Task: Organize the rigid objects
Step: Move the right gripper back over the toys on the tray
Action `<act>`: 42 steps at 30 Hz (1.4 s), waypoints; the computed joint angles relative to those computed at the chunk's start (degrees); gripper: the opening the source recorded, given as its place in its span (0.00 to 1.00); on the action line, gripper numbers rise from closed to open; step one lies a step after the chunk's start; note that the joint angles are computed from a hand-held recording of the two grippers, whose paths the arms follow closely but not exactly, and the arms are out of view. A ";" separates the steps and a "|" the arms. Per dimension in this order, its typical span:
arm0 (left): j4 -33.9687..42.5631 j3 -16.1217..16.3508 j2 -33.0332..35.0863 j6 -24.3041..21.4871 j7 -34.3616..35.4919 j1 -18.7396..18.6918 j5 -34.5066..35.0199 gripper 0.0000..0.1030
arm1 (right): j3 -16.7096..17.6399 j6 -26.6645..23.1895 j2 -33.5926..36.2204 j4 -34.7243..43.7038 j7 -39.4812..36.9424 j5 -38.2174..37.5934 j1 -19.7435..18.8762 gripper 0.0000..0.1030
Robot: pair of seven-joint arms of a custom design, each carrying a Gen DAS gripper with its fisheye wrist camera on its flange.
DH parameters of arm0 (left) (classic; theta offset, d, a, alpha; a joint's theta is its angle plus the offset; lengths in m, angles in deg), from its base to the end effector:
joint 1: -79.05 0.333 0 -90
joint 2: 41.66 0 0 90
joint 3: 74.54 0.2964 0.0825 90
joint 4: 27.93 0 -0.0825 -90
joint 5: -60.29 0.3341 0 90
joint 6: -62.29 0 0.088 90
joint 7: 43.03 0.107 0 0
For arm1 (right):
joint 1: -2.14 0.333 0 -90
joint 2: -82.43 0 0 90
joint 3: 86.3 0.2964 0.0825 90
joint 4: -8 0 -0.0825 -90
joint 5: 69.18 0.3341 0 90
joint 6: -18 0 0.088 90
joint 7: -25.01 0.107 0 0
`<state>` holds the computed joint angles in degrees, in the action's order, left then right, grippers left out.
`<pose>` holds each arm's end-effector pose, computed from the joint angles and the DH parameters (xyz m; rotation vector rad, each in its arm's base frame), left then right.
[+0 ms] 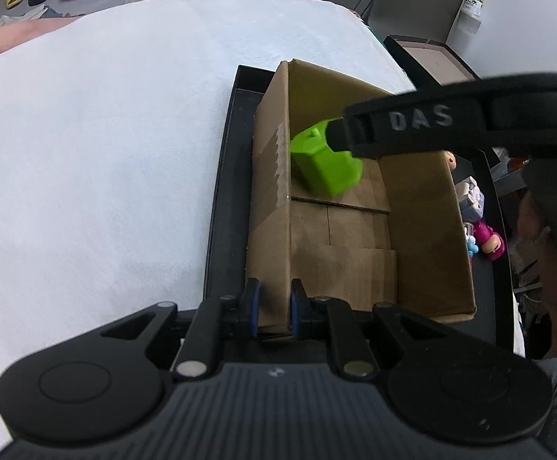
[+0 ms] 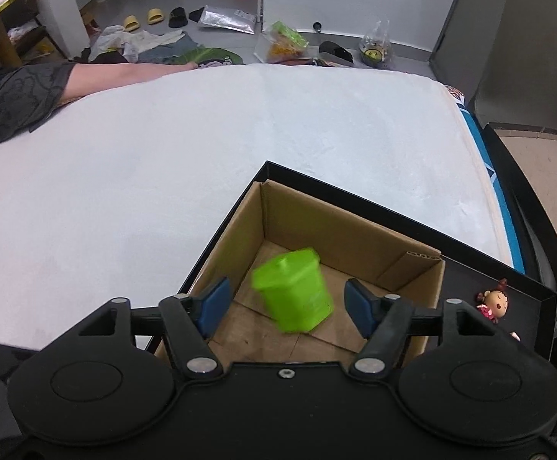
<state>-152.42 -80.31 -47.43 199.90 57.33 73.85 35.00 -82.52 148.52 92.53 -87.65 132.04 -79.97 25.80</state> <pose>0.4932 -0.0999 0.4756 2.0490 -2.2520 0.7253 0.5377 0.2707 0.5393 -2.2045 1.6787 -0.4387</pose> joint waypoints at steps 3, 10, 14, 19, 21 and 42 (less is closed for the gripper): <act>0.03 -0.08 0.10 0.03 -0.06 -0.01 0.39 0.14 | 0.01 0.63 -1.68 -1.70 -0.99 0.55 -0.46 0.70; 0.56 -0.31 0.43 -0.27 -0.68 0.07 1.38 0.14 | 0.57 3.75 -7.09 -7.65 -3.69 1.60 -2.20 0.77; 0.69 -0.43 0.63 -0.19 -1.14 0.03 1.67 0.14 | 1.28 6.83 -11.05 -12.53 -5.11 0.55 -3.18 0.78; 0.88 -0.81 0.93 -0.03 -2.22 -0.11 3.01 0.14 | 1.87 9.54 -14.81 -16.93 -7.20 0.79 -4.94 0.78; 1.09 -0.91 1.07 -0.11 -2.77 -0.15 3.63 0.14 | 2.07 11.15 -16.21 -18.74 -7.94 0.78 -5.65 0.78; 2.48 -2.01 2.07 -0.82 -8.08 -1.03 10.07 0.14 | 0.77 13.69 -26.49 -31.14 -14.19 5.02 -14.68 0.79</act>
